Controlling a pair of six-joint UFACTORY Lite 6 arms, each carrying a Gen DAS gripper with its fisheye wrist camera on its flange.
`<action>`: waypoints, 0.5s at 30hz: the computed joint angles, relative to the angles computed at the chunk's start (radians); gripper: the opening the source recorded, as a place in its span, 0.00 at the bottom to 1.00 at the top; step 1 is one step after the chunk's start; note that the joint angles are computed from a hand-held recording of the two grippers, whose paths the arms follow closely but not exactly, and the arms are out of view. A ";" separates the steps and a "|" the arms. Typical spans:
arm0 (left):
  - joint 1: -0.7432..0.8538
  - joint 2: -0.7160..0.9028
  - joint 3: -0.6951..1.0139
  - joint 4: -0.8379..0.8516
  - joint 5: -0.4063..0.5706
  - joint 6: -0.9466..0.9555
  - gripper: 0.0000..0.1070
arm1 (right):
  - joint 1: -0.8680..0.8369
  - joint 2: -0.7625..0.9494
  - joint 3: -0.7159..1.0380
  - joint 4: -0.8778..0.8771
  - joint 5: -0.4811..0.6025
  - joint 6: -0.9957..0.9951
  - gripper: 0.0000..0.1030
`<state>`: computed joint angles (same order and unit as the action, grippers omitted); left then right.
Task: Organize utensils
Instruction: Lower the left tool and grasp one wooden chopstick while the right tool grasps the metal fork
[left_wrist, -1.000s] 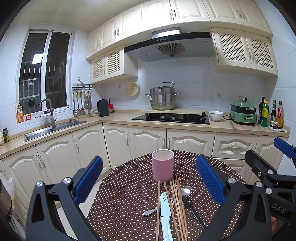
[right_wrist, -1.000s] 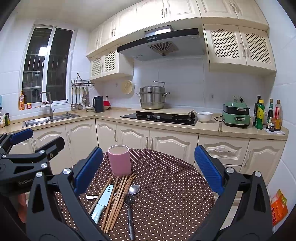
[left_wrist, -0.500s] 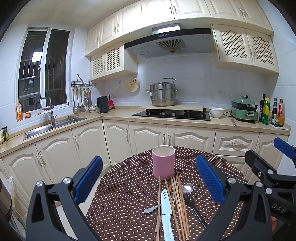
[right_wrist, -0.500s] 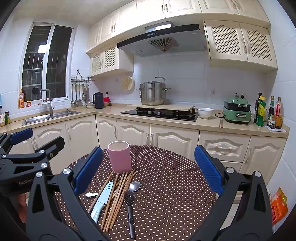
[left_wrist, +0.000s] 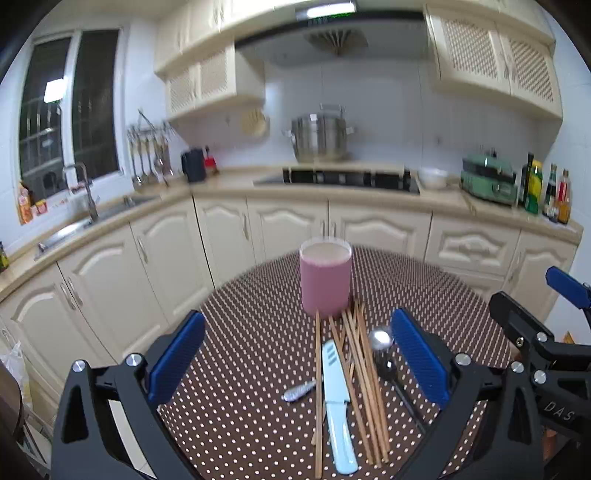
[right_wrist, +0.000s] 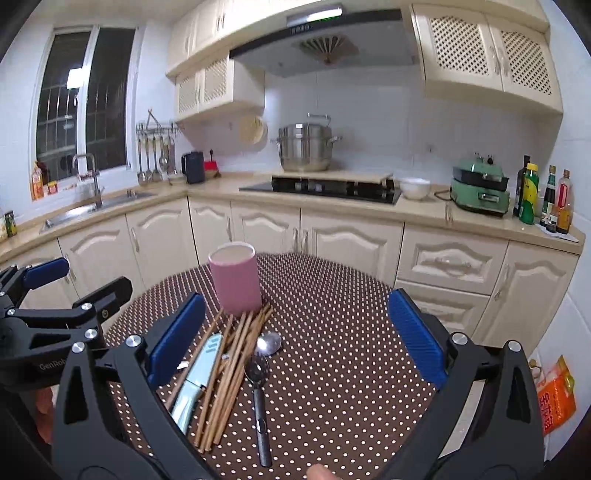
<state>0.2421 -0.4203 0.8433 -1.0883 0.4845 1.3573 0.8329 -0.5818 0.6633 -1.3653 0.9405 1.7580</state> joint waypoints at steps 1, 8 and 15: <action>-0.009 0.037 0.024 0.054 0.001 -0.049 0.92 | -0.014 0.010 0.001 0.008 -0.021 -0.007 0.94; -0.053 0.253 0.123 0.224 -0.029 -0.150 0.92 | -0.190 0.094 0.012 0.065 -0.251 -0.084 0.94; 0.022 0.634 0.415 0.398 0.187 -0.255 0.90 | -0.340 0.207 0.013 0.140 -0.406 -0.211 0.92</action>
<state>0.2640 0.2142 1.2584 -0.6906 0.6714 1.1023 0.4925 -0.3753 0.6766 -1.2250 0.5348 1.5466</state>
